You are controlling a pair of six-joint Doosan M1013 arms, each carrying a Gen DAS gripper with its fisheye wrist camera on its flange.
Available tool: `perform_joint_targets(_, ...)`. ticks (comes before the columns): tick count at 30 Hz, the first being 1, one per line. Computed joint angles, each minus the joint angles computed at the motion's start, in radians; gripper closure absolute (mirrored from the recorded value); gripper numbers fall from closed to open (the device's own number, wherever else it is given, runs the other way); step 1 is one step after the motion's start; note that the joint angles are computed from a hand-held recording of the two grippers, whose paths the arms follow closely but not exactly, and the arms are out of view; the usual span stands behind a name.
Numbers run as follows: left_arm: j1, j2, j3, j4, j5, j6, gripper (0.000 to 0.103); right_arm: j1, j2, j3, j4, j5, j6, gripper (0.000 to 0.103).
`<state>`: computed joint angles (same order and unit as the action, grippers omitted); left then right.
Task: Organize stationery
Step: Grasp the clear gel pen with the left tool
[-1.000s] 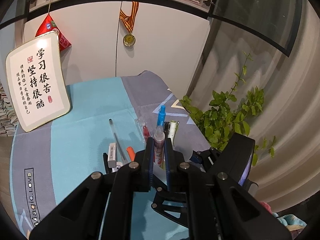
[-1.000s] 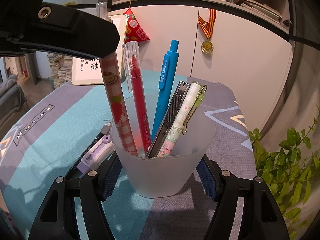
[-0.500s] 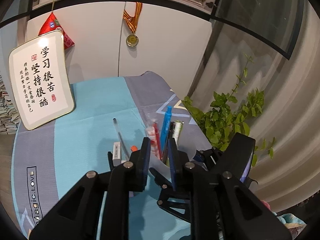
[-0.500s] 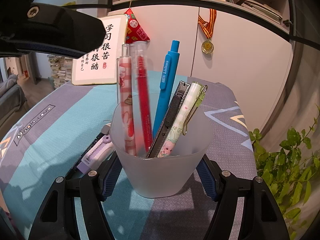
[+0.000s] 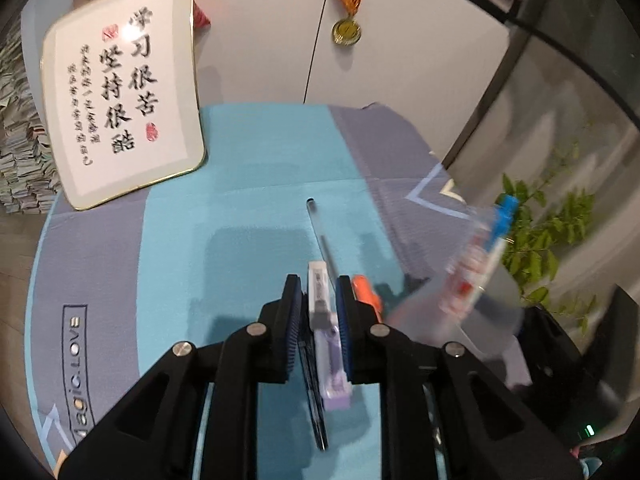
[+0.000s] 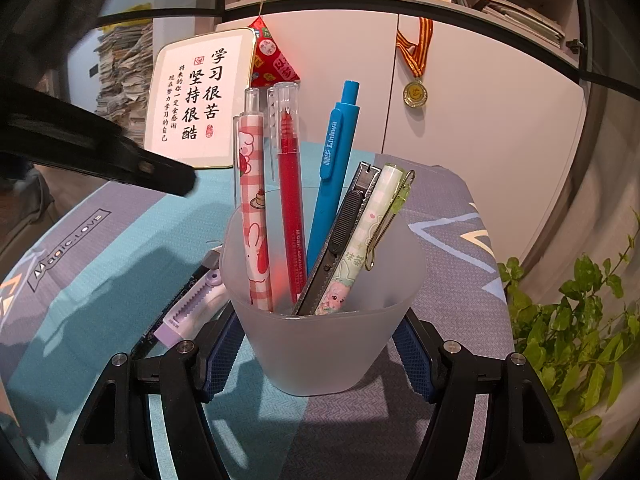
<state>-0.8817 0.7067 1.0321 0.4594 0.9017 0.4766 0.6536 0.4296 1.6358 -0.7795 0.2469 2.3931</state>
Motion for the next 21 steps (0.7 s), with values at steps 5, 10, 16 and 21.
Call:
perform_joint_targets(5,0.031,0.063,-0.083,-0.084,0.046,0.072,0.084,0.0,0.0,0.001,-0.001,-0.001,0.001,0.031)
perform_joint_targets(10,0.061,0.114,-0.151,-0.153,0.082,0.074,0.084,-0.001,0.0,0.0,0.012,-0.008,-0.008,0.031)
perform_joint_targets(16,0.067,0.171,-0.245,-0.159,0.125,0.111,0.084,-0.002,0.001,0.0,0.019,-0.014,-0.012,0.031)
perform_joint_targets(21,0.07,0.202,-0.288,-0.153,0.156,0.134,0.086,-0.003,0.002,-0.002,0.049,-0.015,-0.04,0.031)
